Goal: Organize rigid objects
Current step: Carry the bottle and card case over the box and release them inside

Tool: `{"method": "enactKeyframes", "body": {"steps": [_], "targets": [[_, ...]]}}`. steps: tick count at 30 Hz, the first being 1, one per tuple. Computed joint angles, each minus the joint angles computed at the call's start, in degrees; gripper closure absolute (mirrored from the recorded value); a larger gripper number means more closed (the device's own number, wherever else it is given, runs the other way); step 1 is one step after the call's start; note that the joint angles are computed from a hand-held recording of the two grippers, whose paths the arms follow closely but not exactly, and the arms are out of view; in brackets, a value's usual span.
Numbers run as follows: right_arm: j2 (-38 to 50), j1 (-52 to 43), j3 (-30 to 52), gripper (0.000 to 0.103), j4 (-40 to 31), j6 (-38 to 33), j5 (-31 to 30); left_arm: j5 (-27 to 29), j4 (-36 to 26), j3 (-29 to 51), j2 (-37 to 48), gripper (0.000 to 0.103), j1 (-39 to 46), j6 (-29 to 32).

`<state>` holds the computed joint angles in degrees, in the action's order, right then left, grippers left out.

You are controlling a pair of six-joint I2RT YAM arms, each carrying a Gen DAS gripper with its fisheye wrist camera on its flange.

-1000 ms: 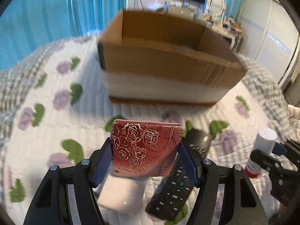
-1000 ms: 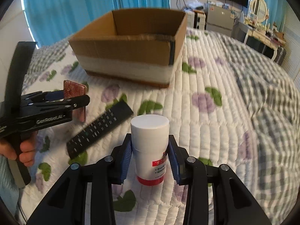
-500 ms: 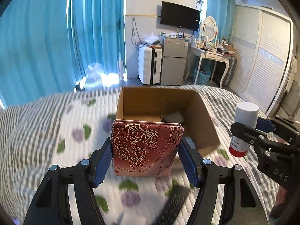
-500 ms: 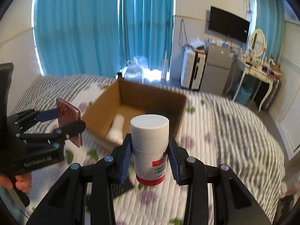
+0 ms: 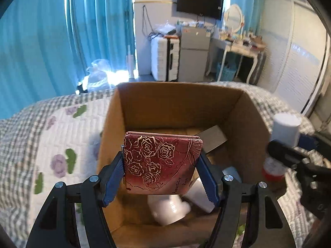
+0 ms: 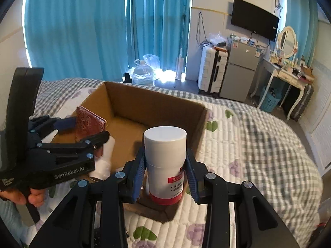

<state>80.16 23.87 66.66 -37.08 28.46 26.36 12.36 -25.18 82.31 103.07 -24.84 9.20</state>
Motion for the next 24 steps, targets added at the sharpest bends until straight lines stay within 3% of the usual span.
{"method": "enactKeyframes", "body": {"steps": [5, 10, 18, 22, 24], "targets": [[1.17, -0.92, -0.56, 0.067, 1.44, -1.59, -0.38, -0.23, 0.43, 0.0, -0.02, 0.03, -0.22, -0.35], [2.82, -1.96, 0.59, 0.067, 2.7, -2.37, -2.09, 0.34, 1.9, -1.17, -3.0, 0.016, 0.91, -1.47], [7.83, -2.14, 4.9, 0.065, 1.5, -0.76, -1.84, 2.87, -1.84, -0.85, -7.65, 0.015, 5.91, -0.88], [6.31, 1.9, 6.32, 0.034, -2.45, 3.37, 4.4, 4.33, -2.82, -4.06, -12.65, 0.006, 8.91, -0.01], [4.25, 5.2, 7.48, 0.033, -6.46, 6.23, 7.2, 4.23, -2.68, -6.64, -16.32, 0.006, 10.52, 1.05]]}}
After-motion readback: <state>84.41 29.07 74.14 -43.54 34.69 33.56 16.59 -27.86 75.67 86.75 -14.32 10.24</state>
